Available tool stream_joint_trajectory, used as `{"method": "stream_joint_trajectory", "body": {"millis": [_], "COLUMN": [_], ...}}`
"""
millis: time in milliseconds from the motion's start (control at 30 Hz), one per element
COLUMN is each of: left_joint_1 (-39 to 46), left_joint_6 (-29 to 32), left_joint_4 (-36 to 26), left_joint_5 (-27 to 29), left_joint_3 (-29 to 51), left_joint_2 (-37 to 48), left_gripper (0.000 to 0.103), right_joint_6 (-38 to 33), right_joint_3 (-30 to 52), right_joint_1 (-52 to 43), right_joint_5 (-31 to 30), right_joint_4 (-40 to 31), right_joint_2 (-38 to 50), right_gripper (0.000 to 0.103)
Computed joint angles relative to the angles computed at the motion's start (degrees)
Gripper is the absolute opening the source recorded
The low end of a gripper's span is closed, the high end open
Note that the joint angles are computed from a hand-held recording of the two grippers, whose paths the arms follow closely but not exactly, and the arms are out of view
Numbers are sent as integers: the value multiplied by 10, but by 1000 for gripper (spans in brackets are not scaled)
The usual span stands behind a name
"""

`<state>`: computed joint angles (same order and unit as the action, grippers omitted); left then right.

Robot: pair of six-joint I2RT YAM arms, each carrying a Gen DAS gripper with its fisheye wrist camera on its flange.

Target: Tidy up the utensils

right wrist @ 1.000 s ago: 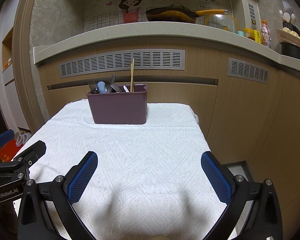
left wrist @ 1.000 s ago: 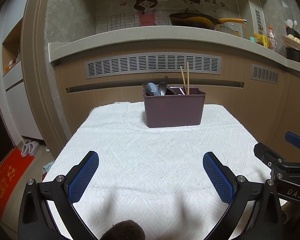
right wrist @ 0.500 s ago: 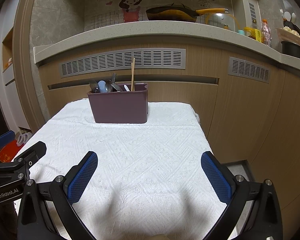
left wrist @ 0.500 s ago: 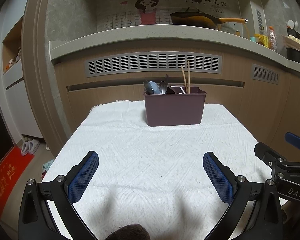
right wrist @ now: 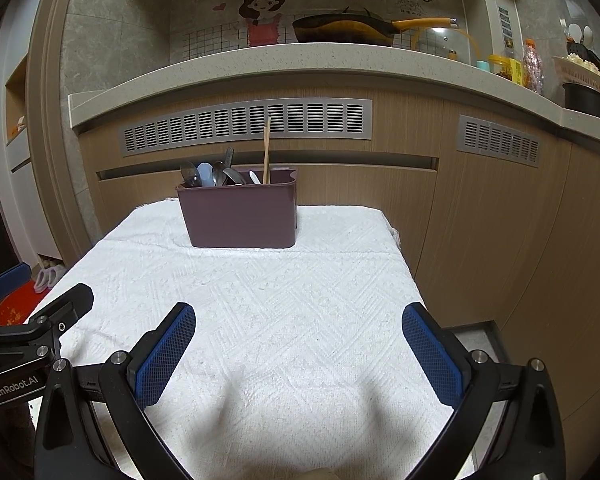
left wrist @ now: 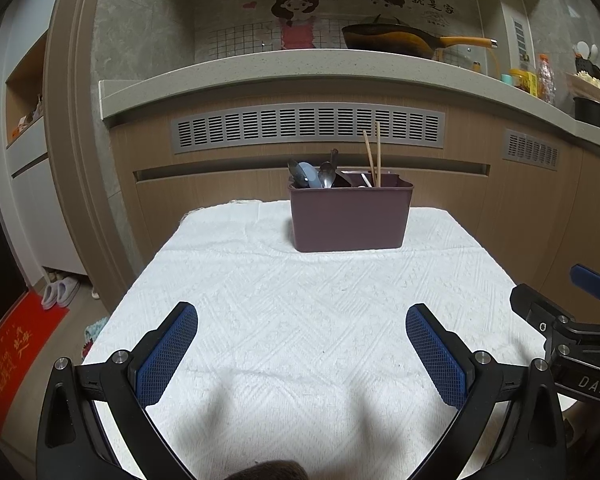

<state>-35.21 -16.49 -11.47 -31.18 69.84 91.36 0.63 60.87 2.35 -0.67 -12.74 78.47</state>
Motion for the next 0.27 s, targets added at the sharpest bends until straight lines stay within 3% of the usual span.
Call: {"method": "stream_joint_trajectory", "body": {"millis": [267], "left_joint_1": [-2], "left_joint_6": [-10], "left_joint_4": [-9], "left_joint_5": [-4], "left_joint_3": [4], "left_joint_2": [5], "left_gripper": [103], "right_joint_6": [1], "right_joint_3": [1], "right_joint_1": [-2], "right_joint_5": [-2], "right_joint_4": [-2], "right_joint_2": [1], "right_gripper": [103]}}
